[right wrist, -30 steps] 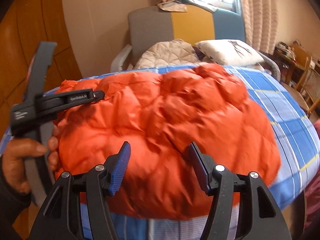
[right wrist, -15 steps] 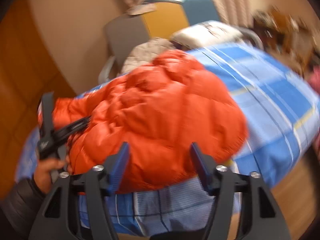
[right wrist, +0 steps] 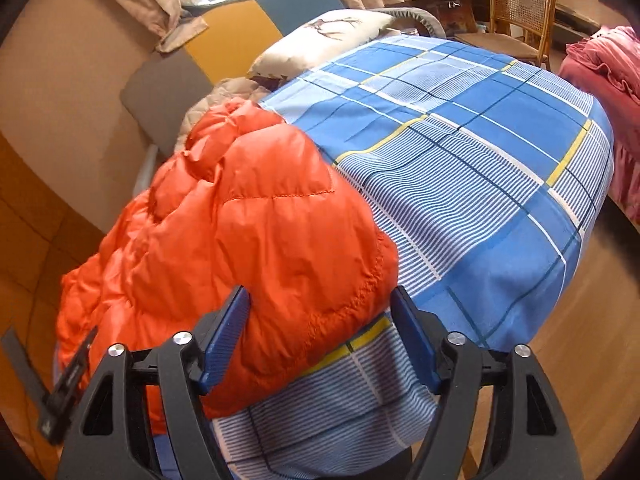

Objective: Fold large clothes

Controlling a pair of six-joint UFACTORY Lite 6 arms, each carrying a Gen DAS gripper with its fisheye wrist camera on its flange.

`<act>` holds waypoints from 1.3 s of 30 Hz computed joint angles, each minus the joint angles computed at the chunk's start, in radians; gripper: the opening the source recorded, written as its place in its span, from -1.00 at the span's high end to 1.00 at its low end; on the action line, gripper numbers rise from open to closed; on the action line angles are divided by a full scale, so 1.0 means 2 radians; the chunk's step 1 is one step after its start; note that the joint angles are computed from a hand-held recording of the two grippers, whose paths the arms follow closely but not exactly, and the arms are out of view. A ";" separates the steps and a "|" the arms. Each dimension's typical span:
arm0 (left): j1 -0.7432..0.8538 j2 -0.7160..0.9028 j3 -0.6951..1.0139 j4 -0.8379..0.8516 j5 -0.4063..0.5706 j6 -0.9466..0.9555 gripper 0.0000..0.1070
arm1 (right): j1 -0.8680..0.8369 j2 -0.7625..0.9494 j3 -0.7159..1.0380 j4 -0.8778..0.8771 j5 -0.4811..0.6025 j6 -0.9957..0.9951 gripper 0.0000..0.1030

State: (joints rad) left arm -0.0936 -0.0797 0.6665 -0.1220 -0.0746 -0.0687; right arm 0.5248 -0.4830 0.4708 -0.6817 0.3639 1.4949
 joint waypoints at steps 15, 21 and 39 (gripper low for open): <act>0.003 0.013 -0.007 0.147 -0.015 -0.133 0.24 | 0.094 0.068 0.032 -0.070 0.082 0.114 -0.77; 0.010 0.014 -0.014 0.222 -0.027 -0.205 0.24 | 0.099 0.082 0.040 -0.090 0.054 0.137 -0.58; 0.076 0.012 -0.037 0.525 -0.095 -0.492 0.30 | 0.199 0.135 0.181 -0.233 0.119 0.188 0.83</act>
State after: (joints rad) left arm 0.0587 -0.0550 0.5925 0.9272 -0.2640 -1.0522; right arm 0.9222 -0.2139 0.8337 -1.1474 0.6009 1.8718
